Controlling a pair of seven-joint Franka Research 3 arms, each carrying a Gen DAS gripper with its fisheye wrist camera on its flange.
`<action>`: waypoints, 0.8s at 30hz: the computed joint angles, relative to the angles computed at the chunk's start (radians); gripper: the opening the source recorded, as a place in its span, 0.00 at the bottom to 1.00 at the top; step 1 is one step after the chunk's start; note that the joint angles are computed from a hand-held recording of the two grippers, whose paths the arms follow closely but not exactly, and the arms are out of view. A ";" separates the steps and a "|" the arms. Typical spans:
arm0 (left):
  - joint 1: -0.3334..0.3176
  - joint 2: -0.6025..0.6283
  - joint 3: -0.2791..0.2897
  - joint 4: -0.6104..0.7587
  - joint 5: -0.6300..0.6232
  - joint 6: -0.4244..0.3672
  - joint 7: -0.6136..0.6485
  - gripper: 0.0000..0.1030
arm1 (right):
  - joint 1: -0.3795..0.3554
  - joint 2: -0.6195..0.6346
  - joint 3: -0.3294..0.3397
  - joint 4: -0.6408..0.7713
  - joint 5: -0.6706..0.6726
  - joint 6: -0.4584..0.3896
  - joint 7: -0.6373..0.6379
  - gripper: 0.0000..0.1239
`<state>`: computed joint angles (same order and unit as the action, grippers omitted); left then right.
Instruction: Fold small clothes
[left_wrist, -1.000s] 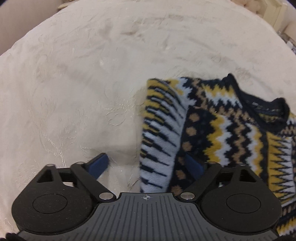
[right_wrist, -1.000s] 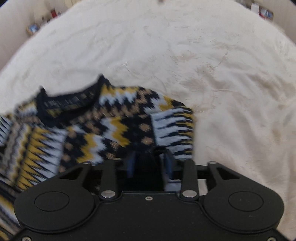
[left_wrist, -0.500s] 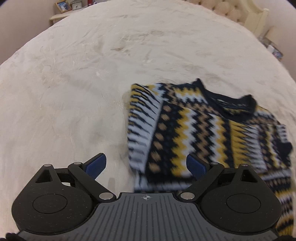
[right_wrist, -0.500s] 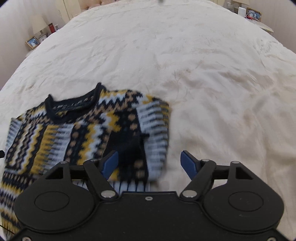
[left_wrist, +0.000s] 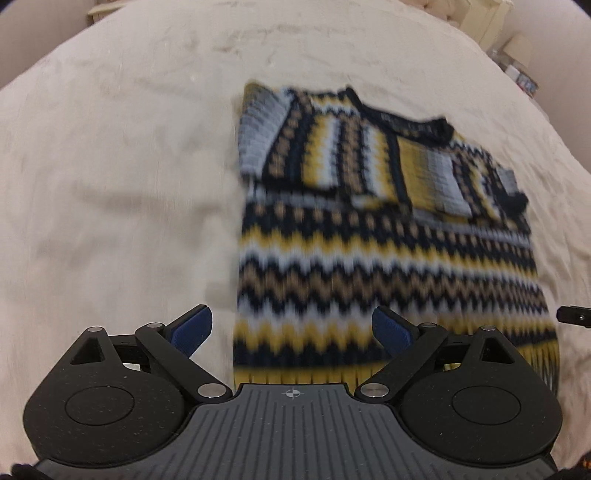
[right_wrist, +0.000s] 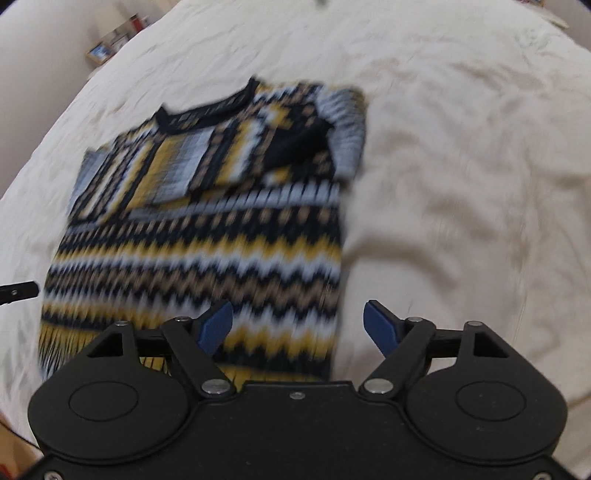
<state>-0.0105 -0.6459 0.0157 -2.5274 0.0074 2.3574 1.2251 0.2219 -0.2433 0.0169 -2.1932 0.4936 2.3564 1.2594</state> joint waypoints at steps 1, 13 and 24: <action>-0.004 -0.018 -0.003 -0.014 -0.006 -0.015 -0.004 0.92 | 0.002 -0.016 -0.003 -0.017 0.007 -0.013 -0.007 0.67; -0.085 -0.208 -0.015 -0.154 -0.060 -0.173 -0.024 0.92 | 0.008 -0.150 -0.037 -0.151 0.070 -0.229 -0.135 0.68; -0.128 -0.237 -0.016 -0.215 -0.086 -0.161 -0.019 0.92 | 0.014 -0.179 -0.023 -0.211 0.133 -0.268 -0.177 0.76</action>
<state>-0.1390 -0.8830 -0.0001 -2.7427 -0.0784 2.1968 1.2061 0.2360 -0.4223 -0.0058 -2.4040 0.6268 2.0884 1.0820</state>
